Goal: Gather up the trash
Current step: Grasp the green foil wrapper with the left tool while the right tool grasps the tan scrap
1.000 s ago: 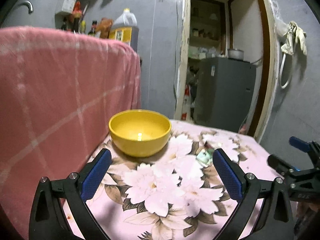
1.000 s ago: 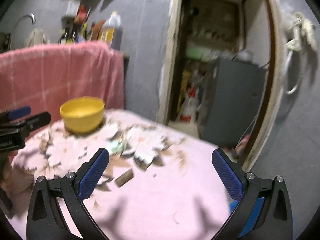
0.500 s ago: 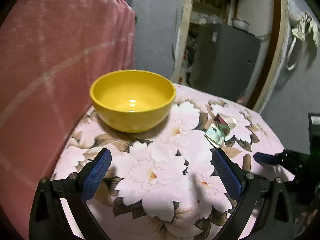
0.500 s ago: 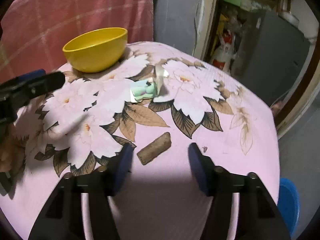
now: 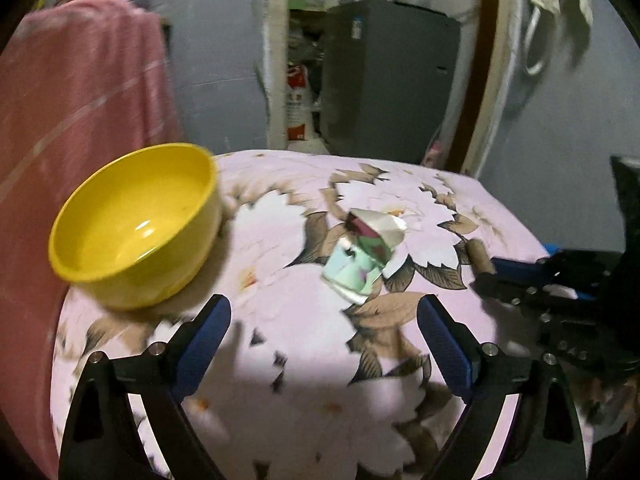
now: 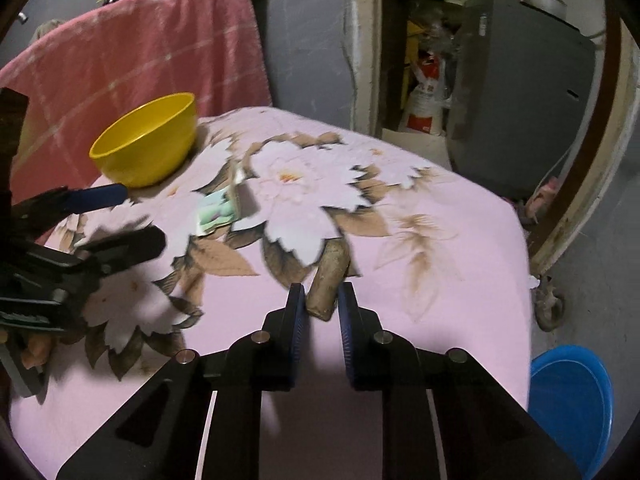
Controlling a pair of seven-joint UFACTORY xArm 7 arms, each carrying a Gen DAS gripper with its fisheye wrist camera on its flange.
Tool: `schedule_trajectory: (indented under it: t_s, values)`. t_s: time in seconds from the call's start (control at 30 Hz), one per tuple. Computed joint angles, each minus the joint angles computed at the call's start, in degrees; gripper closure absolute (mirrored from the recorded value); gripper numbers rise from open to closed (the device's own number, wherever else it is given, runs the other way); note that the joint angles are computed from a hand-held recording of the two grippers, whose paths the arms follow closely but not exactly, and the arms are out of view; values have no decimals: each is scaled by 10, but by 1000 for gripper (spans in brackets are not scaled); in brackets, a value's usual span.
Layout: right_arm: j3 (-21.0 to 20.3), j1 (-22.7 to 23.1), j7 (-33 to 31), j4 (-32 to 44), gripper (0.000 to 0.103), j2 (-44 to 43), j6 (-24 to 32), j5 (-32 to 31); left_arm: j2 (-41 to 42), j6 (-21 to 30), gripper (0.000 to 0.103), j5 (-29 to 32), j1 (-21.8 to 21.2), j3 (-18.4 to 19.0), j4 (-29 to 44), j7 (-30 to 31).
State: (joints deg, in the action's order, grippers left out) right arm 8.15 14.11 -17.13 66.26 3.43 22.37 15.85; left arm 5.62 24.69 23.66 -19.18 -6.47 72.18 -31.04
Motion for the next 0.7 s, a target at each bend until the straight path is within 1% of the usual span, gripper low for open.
schedule_trajectory:
  t_s: [0.07, 0.1, 0.13, 0.17, 0.27, 0.33, 0.4, 0.43, 0.5, 0.53, 0.6, 0.7]
  values:
    - [-1, -6, -15, -1, 88, -2, -1, 26, 24, 16, 18, -9, -2, -3, 28, 26]
    - [-1, -9, -27, -1, 88, -2, 0, 46, 40, 32, 18, -13, -4, -3, 48, 38]
    - [-1, -12, -39, -1, 88, -3, 2, 65, 59, 58, 18, -16, -8, -3, 75, 54]
    - [-1, -13, -46, 3, 88, -1, 5, 76, 73, 69, 21, -20, -10, 0, 92, 66]
    - [-1, -17, -60, 10, 88, 3, 10, 103, 108, 97, 37, -29, -18, 8, 139, 92]
    - [0, -17, -64, 11, 88, 4, 11, 113, 113, 92, 40, -37, -21, 13, 144, 100]
    - [0, -17, -69, 10, 88, 3, 10, 119, 116, 82, 51, -43, -22, 15, 146, 111]
    - [0, -17, -71, 8, 88, 2, 9, 120, 117, 80, 55, -46, -24, 15, 147, 116]
    - [0, -16, -73, 5, 88, -1, 8, 120, 122, 83, 68, -63, -21, 11, 152, 138]
    - [0, -15, -73, 3, 88, -3, 5, 119, 125, 86, 69, -68, -22, 10, 157, 146]
    - [0, -14, -75, 3, 88, -2, 2, 121, 123, 82, 70, -57, -31, 18, 152, 140]
    - [0, -15, -82, 1, 88, -3, -1, 132, 118, 73, 70, -56, -35, 20, 145, 134]
